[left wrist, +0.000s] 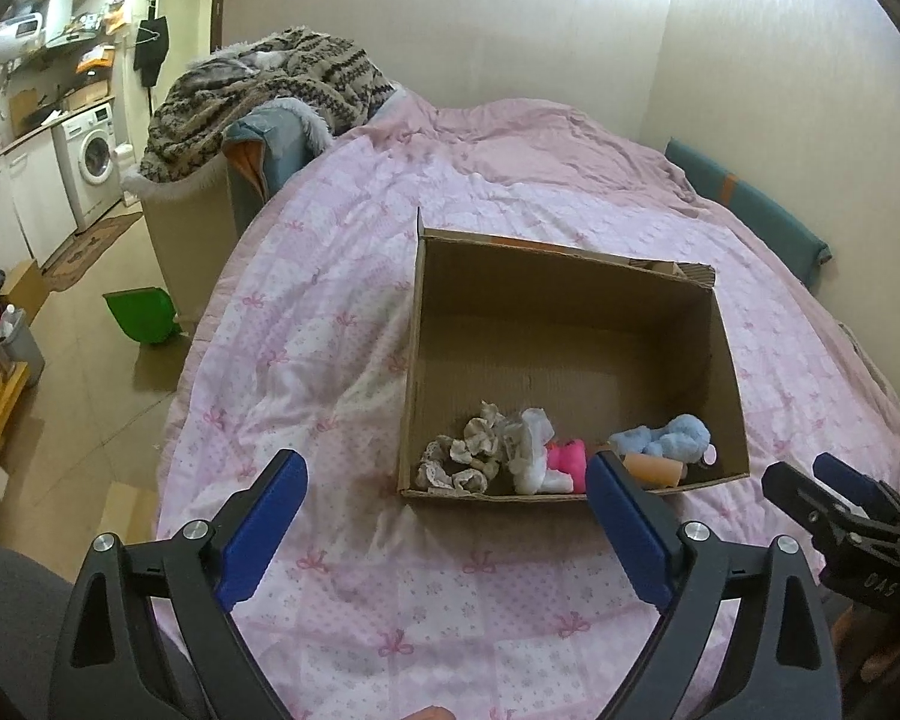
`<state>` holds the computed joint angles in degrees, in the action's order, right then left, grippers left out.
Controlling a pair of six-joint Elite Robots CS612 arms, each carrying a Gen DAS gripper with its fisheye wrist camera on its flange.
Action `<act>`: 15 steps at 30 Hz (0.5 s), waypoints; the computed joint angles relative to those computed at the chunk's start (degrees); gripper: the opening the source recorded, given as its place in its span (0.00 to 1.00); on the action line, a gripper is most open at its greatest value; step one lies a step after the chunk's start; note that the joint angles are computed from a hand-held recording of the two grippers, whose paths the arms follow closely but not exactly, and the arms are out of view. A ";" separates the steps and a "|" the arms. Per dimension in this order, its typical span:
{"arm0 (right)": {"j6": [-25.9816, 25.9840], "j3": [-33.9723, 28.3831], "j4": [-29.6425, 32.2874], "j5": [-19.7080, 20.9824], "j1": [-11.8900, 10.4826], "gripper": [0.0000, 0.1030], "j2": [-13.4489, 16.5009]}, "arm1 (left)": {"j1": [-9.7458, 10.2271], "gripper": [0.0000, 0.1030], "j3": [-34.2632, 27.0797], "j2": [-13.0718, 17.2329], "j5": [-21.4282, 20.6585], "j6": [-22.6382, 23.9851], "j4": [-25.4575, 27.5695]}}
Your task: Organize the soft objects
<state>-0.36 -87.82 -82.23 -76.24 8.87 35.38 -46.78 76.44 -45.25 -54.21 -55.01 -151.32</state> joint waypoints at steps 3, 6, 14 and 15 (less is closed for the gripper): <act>-0.56 0.08 0.34 -0.48 0.17 1.00 -0.04 | 0.06 0.90 -0.07 0.04 -0.29 0.13 0.21; -0.80 0.12 0.34 -0.83 0.29 1.00 -0.06 | 0.14 0.90 -0.18 0.11 -0.76 0.30 0.32; -0.54 0.00 0.46 -1.07 0.29 1.00 -0.07 | 0.11 0.90 -0.15 0.19 -1.60 0.80 0.42; -0.48 -0.02 0.48 -1.06 0.29 1.00 -0.06 | 0.09 0.90 -0.24 0.23 -1.62 0.89 0.51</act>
